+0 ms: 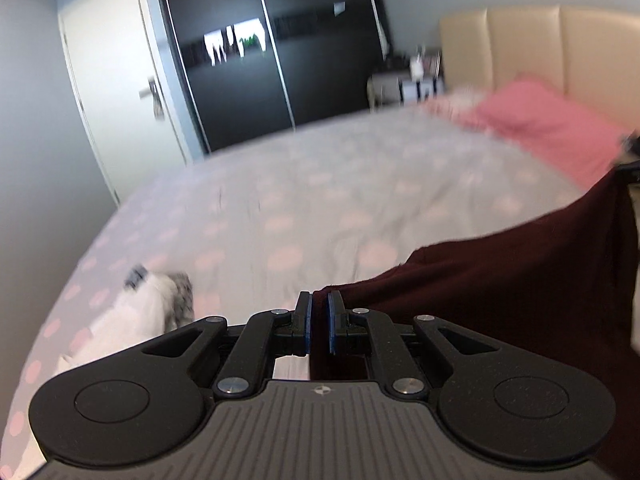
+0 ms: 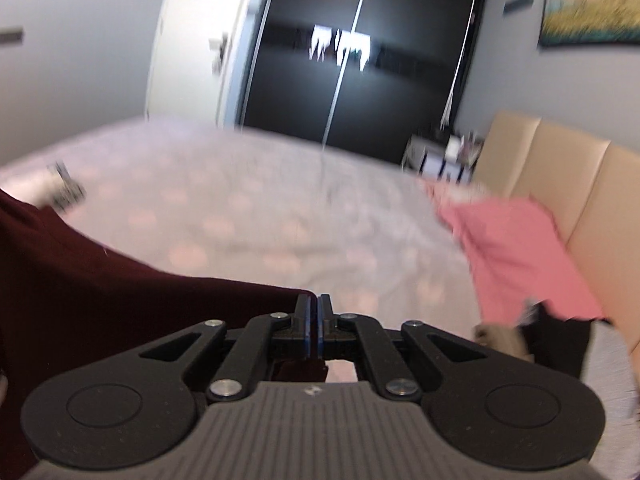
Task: Fold clothes
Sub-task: 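Lower the maroon sweater onto the bed and open both grippers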
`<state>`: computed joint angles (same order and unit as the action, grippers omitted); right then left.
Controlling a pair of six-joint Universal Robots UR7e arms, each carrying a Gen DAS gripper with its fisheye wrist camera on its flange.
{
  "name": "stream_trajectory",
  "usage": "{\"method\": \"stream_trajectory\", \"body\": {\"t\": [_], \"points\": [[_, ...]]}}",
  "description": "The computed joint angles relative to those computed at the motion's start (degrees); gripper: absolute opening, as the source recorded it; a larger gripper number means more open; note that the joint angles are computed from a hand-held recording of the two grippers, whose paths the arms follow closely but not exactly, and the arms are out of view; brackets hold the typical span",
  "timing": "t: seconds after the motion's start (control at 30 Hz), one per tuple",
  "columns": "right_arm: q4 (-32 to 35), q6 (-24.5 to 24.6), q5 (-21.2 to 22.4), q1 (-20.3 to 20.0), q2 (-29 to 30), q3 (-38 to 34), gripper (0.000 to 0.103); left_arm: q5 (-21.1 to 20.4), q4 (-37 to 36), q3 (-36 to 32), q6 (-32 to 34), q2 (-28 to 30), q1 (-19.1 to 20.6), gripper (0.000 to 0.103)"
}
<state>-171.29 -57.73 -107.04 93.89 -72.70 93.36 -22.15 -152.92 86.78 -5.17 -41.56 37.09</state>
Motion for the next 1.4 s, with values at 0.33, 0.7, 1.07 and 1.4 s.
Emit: {"method": "stream_trajectory", "body": {"t": [0.33,0.7,1.07,1.4], "points": [[4.5,0.9,-10.2,-1.9,15.9,-14.3,0.004,-1.2,12.1,-7.3,-5.7,6.6,6.5,0.007],[18.3,11.2,-12.1,-2.4,19.1,-23.0,0.028,-6.7,16.8,-9.1,-11.2,5.4,8.7,0.028],[33.8,27.9,-9.9,-5.3,18.7,-28.1,0.028,-15.9,18.3,-15.1,-11.6,9.0,12.0,0.029],[42.2,38.0,-5.4,-6.6,20.1,-33.4,0.002,-15.8,14.9,-18.3,-9.1,12.4,12.0,0.004]]}}
